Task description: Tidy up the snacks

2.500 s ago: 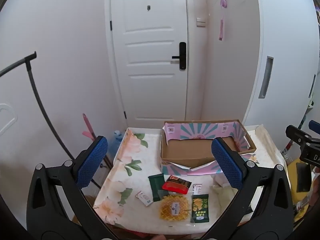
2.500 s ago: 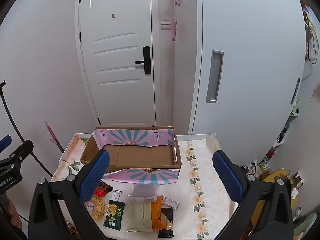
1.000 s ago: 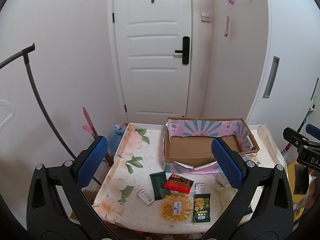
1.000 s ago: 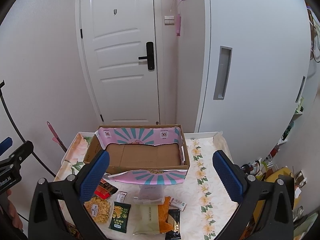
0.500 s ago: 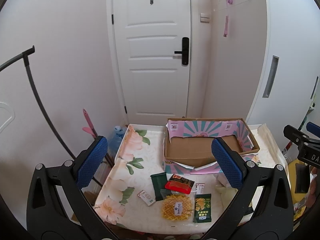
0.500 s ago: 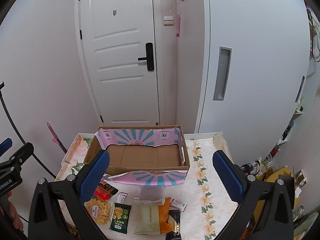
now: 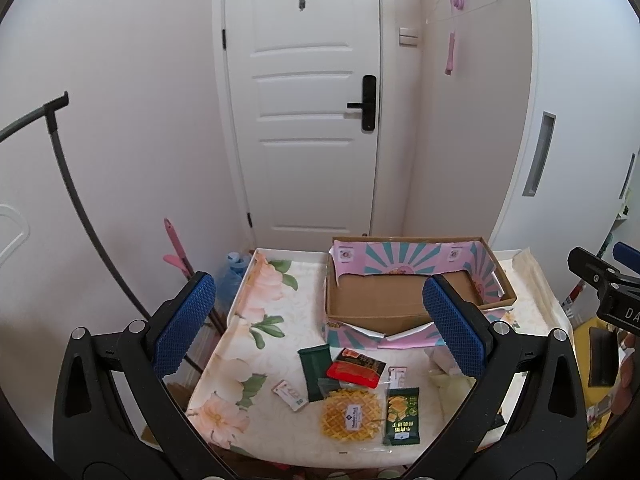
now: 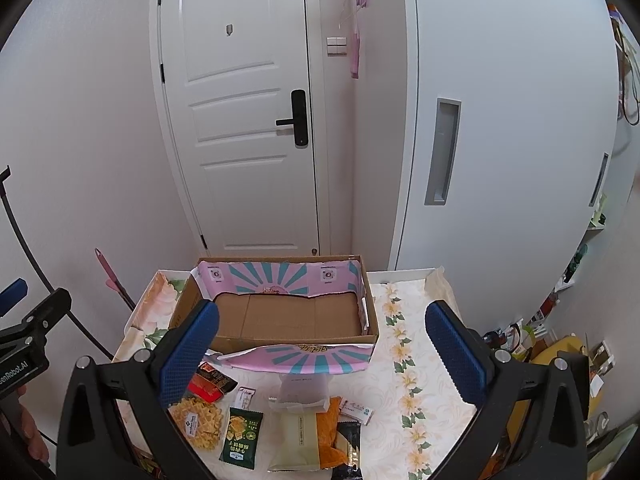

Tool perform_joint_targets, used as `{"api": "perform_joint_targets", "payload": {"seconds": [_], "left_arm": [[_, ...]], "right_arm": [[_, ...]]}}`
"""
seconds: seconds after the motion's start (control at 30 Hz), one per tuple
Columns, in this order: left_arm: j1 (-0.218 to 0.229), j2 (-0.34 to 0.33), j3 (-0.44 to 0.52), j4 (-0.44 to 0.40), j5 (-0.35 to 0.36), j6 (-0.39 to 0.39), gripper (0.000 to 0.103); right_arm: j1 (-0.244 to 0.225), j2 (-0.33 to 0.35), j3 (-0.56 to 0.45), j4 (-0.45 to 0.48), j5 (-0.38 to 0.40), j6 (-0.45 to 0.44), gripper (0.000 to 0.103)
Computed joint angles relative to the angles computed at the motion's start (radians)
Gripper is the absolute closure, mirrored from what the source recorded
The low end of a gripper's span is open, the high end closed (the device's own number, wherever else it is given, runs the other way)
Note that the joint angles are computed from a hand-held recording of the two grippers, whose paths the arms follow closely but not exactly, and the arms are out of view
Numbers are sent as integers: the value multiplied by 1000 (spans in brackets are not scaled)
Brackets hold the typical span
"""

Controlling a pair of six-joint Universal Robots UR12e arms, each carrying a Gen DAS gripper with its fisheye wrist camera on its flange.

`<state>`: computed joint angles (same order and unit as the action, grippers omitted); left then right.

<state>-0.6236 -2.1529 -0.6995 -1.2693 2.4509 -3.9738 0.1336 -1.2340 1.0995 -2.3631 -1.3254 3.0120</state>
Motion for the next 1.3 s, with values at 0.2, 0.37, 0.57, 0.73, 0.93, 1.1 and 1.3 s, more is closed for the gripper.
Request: {"api": "perform_joint_targets", "payload": {"seconds": [0.2,0.37,0.57,0.73,0.93,1.1,1.3], "left_arm": [[-1,-3,6,0,0,0,0],[-2,-6,15,-10,-2,-4,0],[-1,-4,14,-11,-5,-4,0],[-1,0,14,-25,-6,-21,0],[3,3,33,-116,5,-92,0],[5,22,13,-238,8,-221,0],[24,97,-135,-200,-109,-252,0]], "right_arm": [[0,-3,3,-3,2,0,0],[-2,-2,0,-1,2,-4,0],[-2,-2,-1,0,4,-4,0],[-3,-1,-4,4,10,-8,0],[-2,0,-7,8,11,-9,0],[-7,12,-21,39,61,-37,0],[-5,25,-20,94,157,-86,0]]}}
